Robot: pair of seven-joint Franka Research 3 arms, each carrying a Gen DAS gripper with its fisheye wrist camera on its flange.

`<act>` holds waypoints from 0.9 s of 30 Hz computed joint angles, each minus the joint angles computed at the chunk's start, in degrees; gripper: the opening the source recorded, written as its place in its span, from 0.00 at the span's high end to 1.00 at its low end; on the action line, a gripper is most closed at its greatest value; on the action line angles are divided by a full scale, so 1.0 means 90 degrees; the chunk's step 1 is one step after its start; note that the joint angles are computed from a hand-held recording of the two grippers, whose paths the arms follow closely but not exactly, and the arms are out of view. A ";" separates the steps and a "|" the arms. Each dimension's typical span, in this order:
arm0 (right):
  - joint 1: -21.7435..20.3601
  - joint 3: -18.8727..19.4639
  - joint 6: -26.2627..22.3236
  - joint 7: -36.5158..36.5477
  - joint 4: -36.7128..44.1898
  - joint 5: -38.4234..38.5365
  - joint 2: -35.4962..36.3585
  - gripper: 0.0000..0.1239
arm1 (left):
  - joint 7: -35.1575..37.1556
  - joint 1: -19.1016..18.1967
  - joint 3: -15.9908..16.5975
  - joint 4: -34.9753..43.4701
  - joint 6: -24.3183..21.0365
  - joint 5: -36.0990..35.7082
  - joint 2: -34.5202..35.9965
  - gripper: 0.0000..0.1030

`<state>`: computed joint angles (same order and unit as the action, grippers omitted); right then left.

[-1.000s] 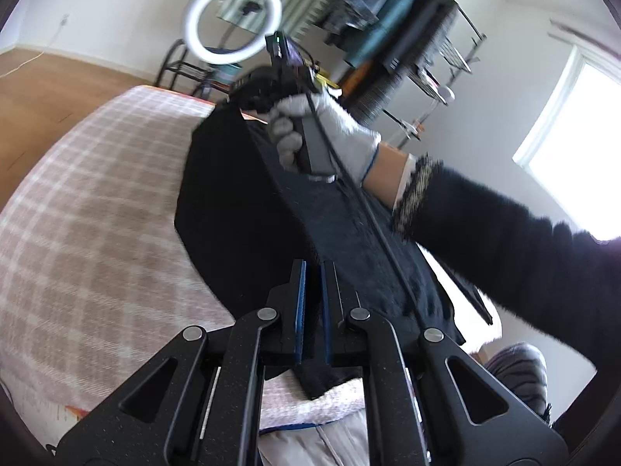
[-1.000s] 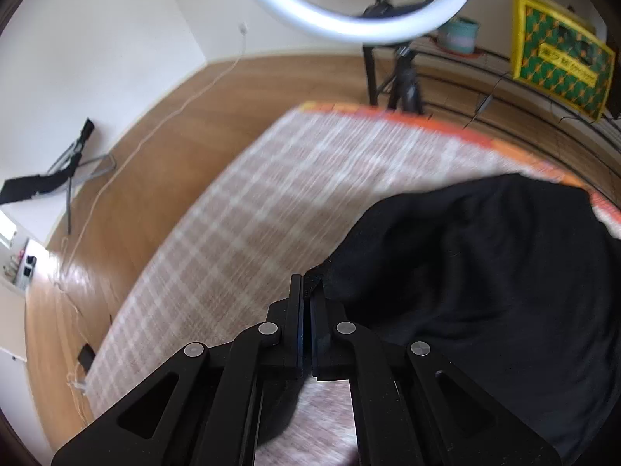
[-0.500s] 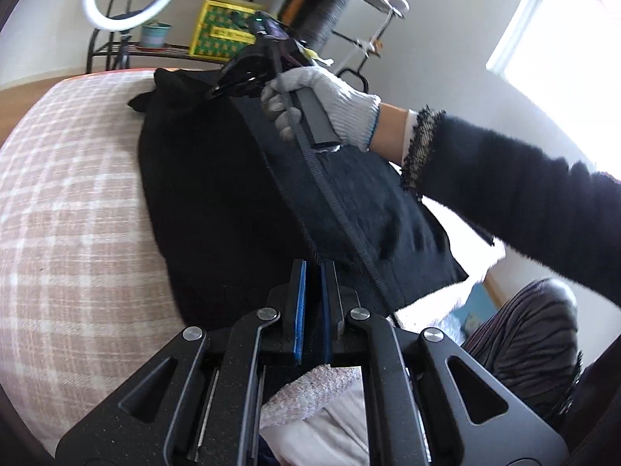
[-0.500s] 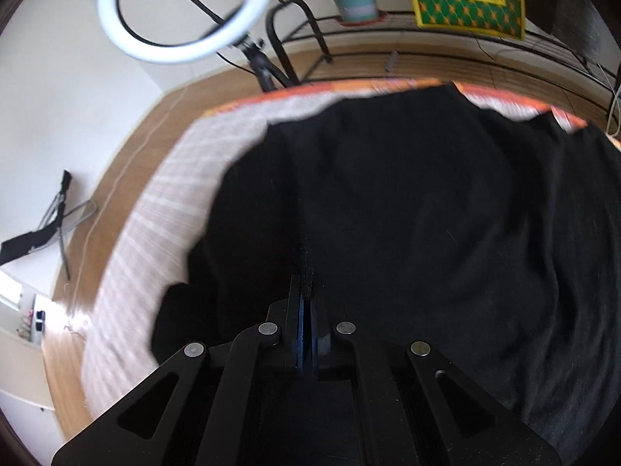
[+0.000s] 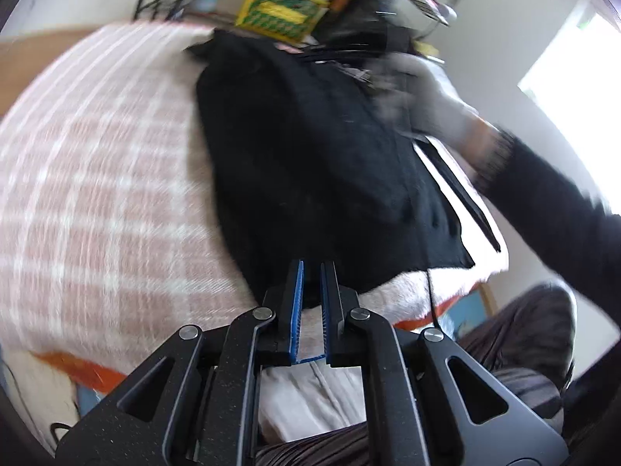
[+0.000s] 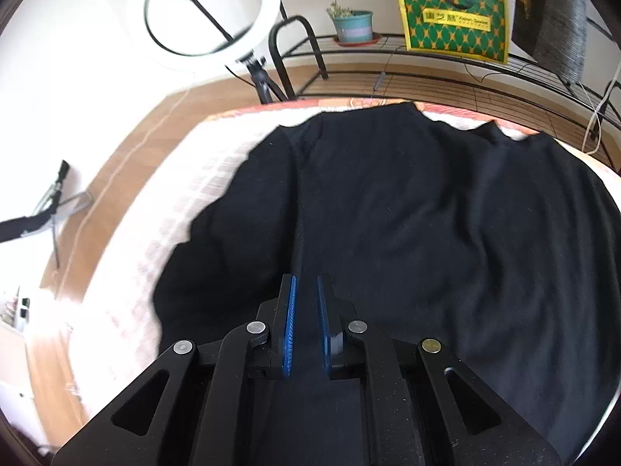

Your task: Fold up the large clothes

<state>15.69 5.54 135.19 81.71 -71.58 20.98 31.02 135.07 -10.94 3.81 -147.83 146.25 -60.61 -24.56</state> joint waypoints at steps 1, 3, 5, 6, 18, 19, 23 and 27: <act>-0.0102 0.0110 0.0100 -0.0209 -0.0412 0.0200 -0.0298 0.92 | -0.0079 0.0000 0.0023 0.0043 -0.0004 -0.0083 0.0121 0.95; -0.0249 0.0268 0.0209 -0.0671 -0.1293 0.0618 -0.0991 0.92 | -0.0346 0.0076 -0.0032 0.0132 0.0009 -0.0088 0.0339 0.95; -0.0300 0.0328 0.0114 -0.1070 -0.1998 0.0964 -0.1587 0.92 | -0.0385 0.0106 -0.0032 0.0218 -0.0070 -0.0263 0.0525 0.95; -0.0289 0.0323 0.0106 -0.1252 -0.2198 0.1102 -0.1737 0.92 | -0.0459 0.0145 -0.0077 0.0257 -0.0090 -0.0295 0.0616 0.95; 0.0319 0.0096 -0.0708 -0.1182 -0.4254 0.0887 -0.3092 0.69 | -0.1258 0.0127 -0.0705 0.0225 0.0836 0.0421 0.0746 0.81; 0.0345 0.0097 -0.0764 -0.1126 -0.4292 0.0899 -0.3096 0.69 | -0.1445 0.0105 -0.0770 0.0185 0.1035 0.0664 0.0755 0.94; 0.0501 0.0160 -0.0714 -0.1064 -0.4444 0.0796 -0.3121 0.70 | -0.1250 -0.0197 -0.0412 0.0182 0.1009 0.0216 0.0793 0.97; 0.0607 0.0207 -0.0749 -0.1216 -0.4514 0.0874 -0.3082 0.96 | -0.1333 -0.0229 -0.0410 0.0033 0.1083 0.0295 0.0557 0.97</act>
